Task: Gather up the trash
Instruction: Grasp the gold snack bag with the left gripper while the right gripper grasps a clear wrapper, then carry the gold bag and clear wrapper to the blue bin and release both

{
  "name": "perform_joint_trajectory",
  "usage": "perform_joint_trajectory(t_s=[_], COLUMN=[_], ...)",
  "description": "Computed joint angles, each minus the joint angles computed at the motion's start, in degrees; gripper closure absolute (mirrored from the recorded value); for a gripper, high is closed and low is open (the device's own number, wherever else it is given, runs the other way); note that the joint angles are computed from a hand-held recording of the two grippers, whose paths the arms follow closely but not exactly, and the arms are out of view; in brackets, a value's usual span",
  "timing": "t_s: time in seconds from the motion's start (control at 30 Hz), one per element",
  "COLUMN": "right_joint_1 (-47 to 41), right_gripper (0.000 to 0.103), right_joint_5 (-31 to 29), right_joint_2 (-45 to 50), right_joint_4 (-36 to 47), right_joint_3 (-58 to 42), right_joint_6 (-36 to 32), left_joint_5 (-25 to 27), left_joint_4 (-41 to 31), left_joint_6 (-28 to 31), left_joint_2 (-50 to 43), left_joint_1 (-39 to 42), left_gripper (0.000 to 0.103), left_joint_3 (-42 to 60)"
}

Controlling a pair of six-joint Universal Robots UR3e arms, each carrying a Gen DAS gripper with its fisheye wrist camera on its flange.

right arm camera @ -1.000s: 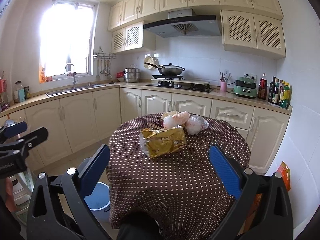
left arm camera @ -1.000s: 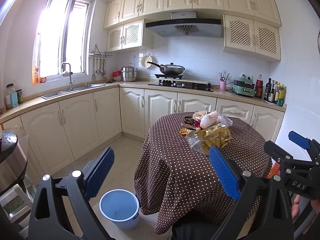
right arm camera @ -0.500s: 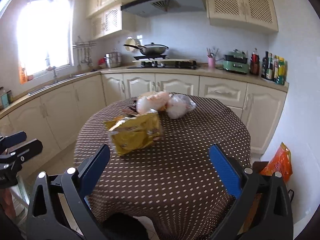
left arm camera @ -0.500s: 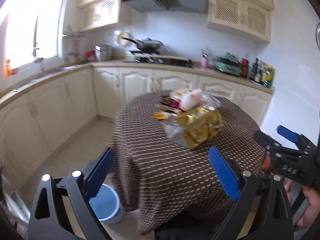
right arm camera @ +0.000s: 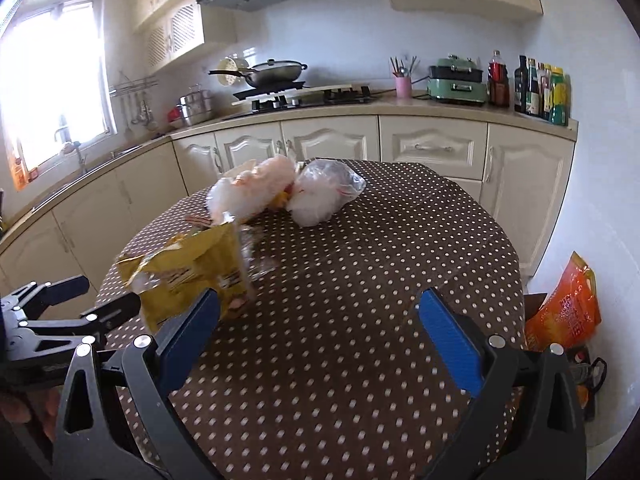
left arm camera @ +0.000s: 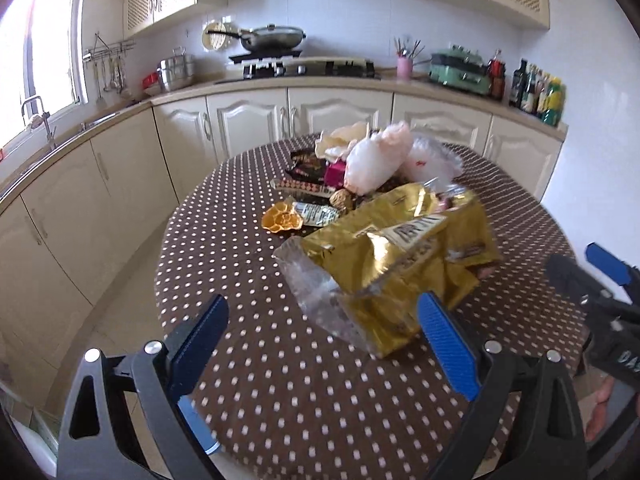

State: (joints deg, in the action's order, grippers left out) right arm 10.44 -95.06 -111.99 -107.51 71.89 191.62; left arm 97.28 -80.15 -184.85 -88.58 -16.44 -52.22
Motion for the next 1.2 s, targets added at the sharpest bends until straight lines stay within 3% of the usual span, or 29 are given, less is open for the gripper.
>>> perform_joint_trajectory(t_s=[0.17,0.2,0.23,0.3,0.33,0.4,0.5,0.63,0.67,0.77,0.93,1.03,1.13,1.17,1.2], right_joint_1=[-3.28,-3.89,-4.49,-4.90,-4.72,-3.76,-3.86,-2.57,-2.09,0.50,2.56,3.19,2.82,2.65,2.44], right_gripper=[0.007,0.007,0.007,0.007,0.007,0.007,0.007,0.007,0.007,0.007,0.010,0.027,0.073,0.083,0.083], right_joint_5=[2.41,3.08,3.95,4.88,4.84,4.06,4.99,4.33,4.29,2.91,4.70,5.96,7.03,7.11,7.15], right_joint_2=[1.81,2.22,2.55,2.78,3.17,4.06,4.21,7.11,8.45,14.29,26.60,33.95,37.62,37.65,36.78], right_joint_4=[-0.62,-0.44,-0.21,-0.05,-0.34,-0.64,-1.12,-0.16,0.42,2.60,9.96,15.17,18.80,19.01,18.29], right_joint_3=[-0.44,-0.71,-0.95,-1.03,-1.15,-1.70,-2.11,-5.36,-6.71,-12.49,-26.99,-36.43,-41.48,-41.66,-40.36], right_joint_6=[-1.09,-1.14,-1.24,-1.43,-1.62,-1.60,-1.24,-0.93,-1.12,-1.88,-3.90,-5.25,-5.83,-5.79,-5.83], left_joint_5=[-1.63,-3.18,-4.67,-10.65,-11.78,-14.70,-20.71,-23.84,-23.86,-17.29,-17.36,-20.02,-24.29,-25.58,-26.70], left_joint_4=[1.14,1.19,0.35,-2.30,-2.42,-0.40,1.74,2.97,3.22,5.06,3.17,1.79,-0.49,-1.19,-2.05], left_joint_6=[-0.42,-0.44,-0.32,0.52,0.60,0.85,0.96,0.13,-0.08,-1.13,-0.62,0.93,3.46,4.49,5.31], left_joint_2=[-2.41,-2.77,-2.92,-3.16,-2.96,-0.57,4.45,10.88,12.36,14.18,16.67,18.08,20.34,21.36,21.81], left_joint_1=[1.64,2.46,3.36,6.40,7.10,9.16,13.74,20.58,22.52,24.60,33.04,37.47,42.73,44.41,45.78], left_gripper=[0.013,0.029,0.037,0.071,0.074,0.096,0.096,0.097,0.098,0.098,0.098,0.098,0.098,0.098,0.098], left_joint_3=[0.77,0.98,1.48,2.27,1.80,-1.45,-6.37,-10.50,-11.41,-12.59,-13.80,-14.87,-16.11,-16.84,-16.87])
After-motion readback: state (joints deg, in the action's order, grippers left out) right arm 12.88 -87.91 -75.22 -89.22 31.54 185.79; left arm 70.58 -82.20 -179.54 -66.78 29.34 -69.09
